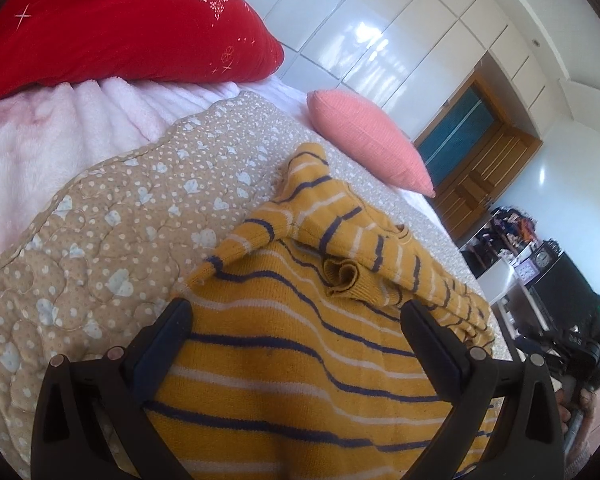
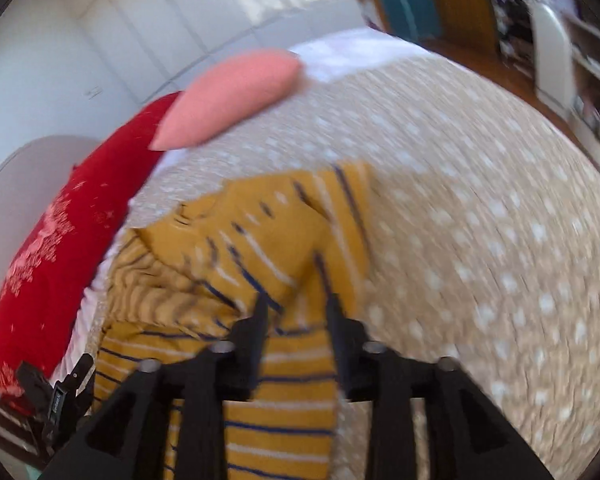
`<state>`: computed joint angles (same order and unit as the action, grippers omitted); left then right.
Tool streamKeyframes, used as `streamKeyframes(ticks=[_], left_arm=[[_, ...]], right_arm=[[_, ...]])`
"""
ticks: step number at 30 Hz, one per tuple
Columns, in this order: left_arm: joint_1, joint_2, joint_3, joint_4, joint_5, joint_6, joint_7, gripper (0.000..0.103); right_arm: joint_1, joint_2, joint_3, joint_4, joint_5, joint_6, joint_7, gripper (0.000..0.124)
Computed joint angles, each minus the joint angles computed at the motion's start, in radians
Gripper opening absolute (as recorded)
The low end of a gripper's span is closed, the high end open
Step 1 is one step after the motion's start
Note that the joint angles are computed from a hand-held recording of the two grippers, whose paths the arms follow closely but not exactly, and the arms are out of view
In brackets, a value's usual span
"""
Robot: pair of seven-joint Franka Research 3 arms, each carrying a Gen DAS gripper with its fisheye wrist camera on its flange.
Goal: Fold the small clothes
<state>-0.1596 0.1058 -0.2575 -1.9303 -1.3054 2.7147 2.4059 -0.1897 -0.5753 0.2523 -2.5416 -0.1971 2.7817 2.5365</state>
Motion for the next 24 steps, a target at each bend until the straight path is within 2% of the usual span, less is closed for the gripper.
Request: streamKeyframes(ticks=[1, 2, 6, 7, 8, 9, 11, 12, 14, 15, 16, 18, 20, 22, 24], left_arm=[[0.003, -0.001, -0.001, -0.001, -0.020, -0.004, 0.016, 0.103], [0.004, -0.002, -0.001, -0.002, -0.031, -0.007, 0.025, 0.103], [0.002, -0.006, 0.003, -0.005, -0.047, -0.011, 0.041, 0.103], [0.001, -0.005, 0.003, -0.005, -0.048, -0.011, 0.042, 0.103], [0.001, -0.005, 0.004, -0.004, -0.050, -0.013, 0.043, 0.103], [0.001, -0.006, 0.005, -0.005, -0.050, -0.015, 0.044, 0.103], [0.000, -0.005, 0.006, -0.004, -0.048, -0.013, 0.042, 0.103], [0.000, -0.005, 0.006, -0.004, -0.049, -0.012, 0.042, 0.103], [-0.001, -0.005, 0.006, -0.005, -0.043, -0.011, 0.037, 0.103], [-0.001, -0.007, 0.006, -0.007, -0.039, -0.009, 0.034, 0.103], [-0.003, -0.006, 0.007, -0.006, -0.028, -0.007, 0.024, 0.103], [-0.005, -0.003, 0.006, -0.003, 0.001, -0.004, -0.001, 0.103], [-0.004, -0.004, 0.009, 0.002, 0.054, -0.020, -0.050, 0.103], [0.006, -0.012, 0.011, 0.005, 0.061, -0.050, -0.070, 0.103], [0.022, -0.042, 0.017, -0.010, -0.024, -0.078, -0.021, 0.103]], right_arm=[[-0.014, 0.029, 0.015, 0.024, -0.022, 0.001, -0.006, 0.057], [-0.025, 0.066, 0.028, 0.054, -0.044, -0.003, -0.009, 0.061], [-0.041, 0.210, 0.048, 0.172, -0.137, -0.110, 0.039, 0.061], [-0.013, 0.233, 0.018, 0.184, -0.115, -0.118, 0.013, 0.044], [0.044, 0.255, -0.042, 0.190, -0.041, -0.106, -0.077, 0.007], [0.066, 0.249, -0.069, 0.183, -0.030, -0.096, -0.097, 0.008], [0.031, 0.198, -0.047, 0.155, -0.130, -0.115, 0.008, 0.008], [0.008, 0.174, -0.026, 0.158, -0.181, -0.168, 0.059, 0.008], [-0.062, 0.151, 0.068, 0.210, -0.328, -0.393, 0.176, 0.009], [-0.066, 0.143, 0.088, 0.224, -0.379, -0.464, 0.208, 0.013], [-0.041, 0.129, 0.073, 0.224, -0.394, -0.479, 0.220, 0.015], [0.003, 0.096, 0.034, 0.199, -0.384, -0.394, 0.220, 0.022], [0.055, 0.118, 0.015, 0.223, -0.403, -0.321, 0.199, 0.023], [0.133, 0.195, -0.029, 0.279, -0.357, -0.237, 0.099, 0.023], [0.203, 0.304, -0.063, 0.366, -0.276, -0.185, -0.006, 0.023]])
